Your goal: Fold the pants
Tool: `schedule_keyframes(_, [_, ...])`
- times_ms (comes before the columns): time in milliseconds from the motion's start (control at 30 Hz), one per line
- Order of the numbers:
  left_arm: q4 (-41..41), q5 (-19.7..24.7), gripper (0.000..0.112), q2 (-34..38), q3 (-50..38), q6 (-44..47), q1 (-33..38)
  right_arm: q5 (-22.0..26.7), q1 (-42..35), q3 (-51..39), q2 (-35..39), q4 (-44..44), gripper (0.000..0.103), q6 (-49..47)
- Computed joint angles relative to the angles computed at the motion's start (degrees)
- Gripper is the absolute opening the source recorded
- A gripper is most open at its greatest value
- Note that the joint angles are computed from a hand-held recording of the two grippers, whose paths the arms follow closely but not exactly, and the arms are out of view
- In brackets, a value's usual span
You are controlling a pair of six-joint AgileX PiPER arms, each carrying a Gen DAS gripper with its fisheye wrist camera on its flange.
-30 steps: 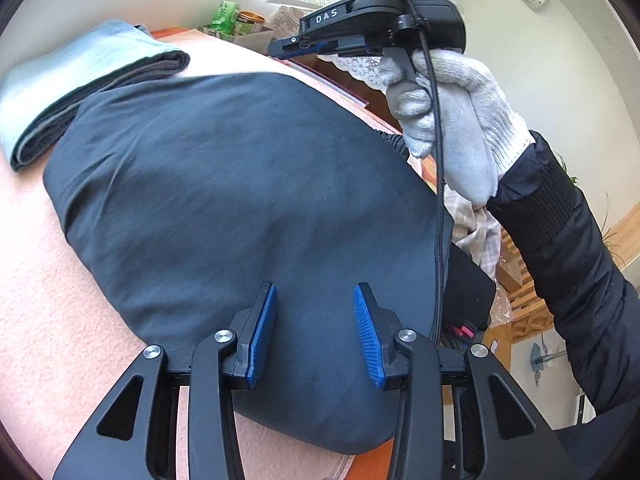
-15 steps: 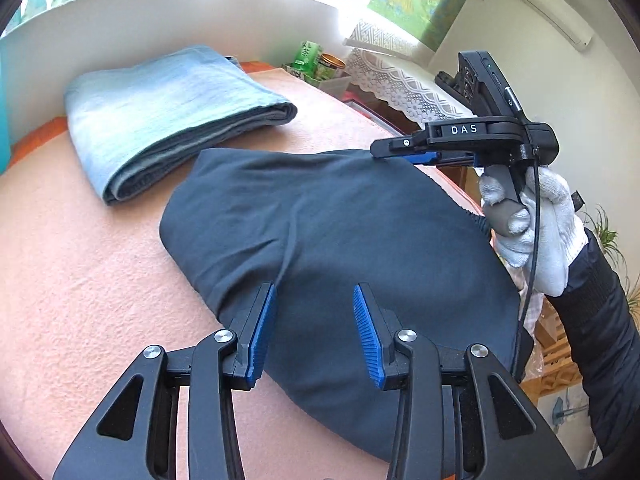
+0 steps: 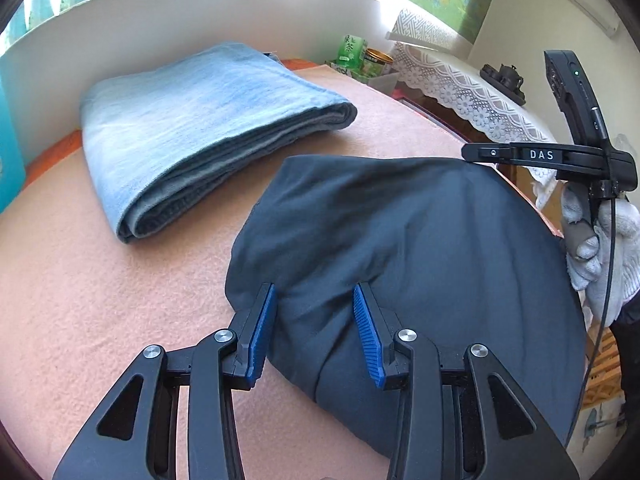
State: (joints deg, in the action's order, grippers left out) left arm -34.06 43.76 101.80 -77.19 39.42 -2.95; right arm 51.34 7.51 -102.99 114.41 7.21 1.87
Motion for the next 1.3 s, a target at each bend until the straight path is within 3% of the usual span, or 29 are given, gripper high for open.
schedule_keyframes(100, [2.5, -1.9, 0.038, -0.2, -0.5, -2.5, -0.4, -2.2, -1.3, 5.3, -4.5, 1.5, 0.005, -1.6])
schedule_keyframes(233, [1.4, -0.4, 0.038, -1.2, -1.0, -2.7, 1.4, -3.2, -2.1, 11.9, -11.8, 3.0, 0.018, -5.1])
schedule_keyframes(300, [-0.1, 1.8, 0.038, -2.2, -0.3, -2.0, 2.8, -4.3, -2.8, 15.5, -15.4, 4.1, 0.041, -6.9])
schedule_keyframes(433, [-4.9, 8.5, 0.038, -4.3, 2.5, 0.2, 5.5, -8.3, -2.7, 22.4, -20.6, 2.3, 0.049, -8.9])
schedule_keyframes(500, [-7.3, 12.1, 0.039, -4.8, 3.8, 0.3, 6.5, -10.1, -4.1, 24.9, -21.8, 6.0, 0.077, -12.5])
schedule_keyframes(567, [-9.6, 15.5, 0.046, -4.9, 4.7, -0.8, 7.4, -7.8, -7.0, 24.4, -20.7, 13.4, 0.087, -18.2])
schedule_keyframes(700, [-12.6, 19.0, 0.052, -4.6, 5.1, -3.9, 8.0, -0.2, -10.4, 18.7, -15.2, 18.6, 0.091, -18.4])
schedule_keyframes(833, [-11.7, 16.4, 0.060, -4.5, 5.4, -5.8, 6.3, 8.1, -10.3, 12.1, -8.0, 17.1, 0.094, -17.5])
schedule_keyframes(933, [-11.7, 16.2, 0.060, -3.0, 5.0, -7.1, 5.9, 9.7, -9.1, 10.8, -5.2, 13.6, 0.094, -17.1])
schedule_keyframes(1000, [-13.0, 14.9, 0.061, -3.2, 5.8, -6.2, 5.8, 10.5, -10.5, 11.6, -4.1, 17.1, 0.094, -19.7])
schedule_keyframes(1133, [-15.9, 13.7, 0.062, -3.0, 7.3, -3.2, 6.1, 3.9, -10.5, 18.3, -7.5, 19.3, 0.096, -23.5])
schedule_keyframes(1167, [-16.9, 13.2, 0.062, -3.1, 7.8, -2.3, 6.2, 2.8, -10.2, 19.5, -8.3, 19.7, 0.093, -24.1])
schedule_keyframes(1267, [-18.3, 12.3, 0.062, -3.1, 8.3, -0.4, 5.9, 4.3, -10.8, 20.6, -8.9, 24.5, 0.056, -27.2])
schedule_keyframes(1300, [-18.6, 12.2, 0.062, -3.1, 8.4, 0.0, 5.7, 3.6, -10.2, 20.8, -9.2, 23.7, 0.056, -26.5])
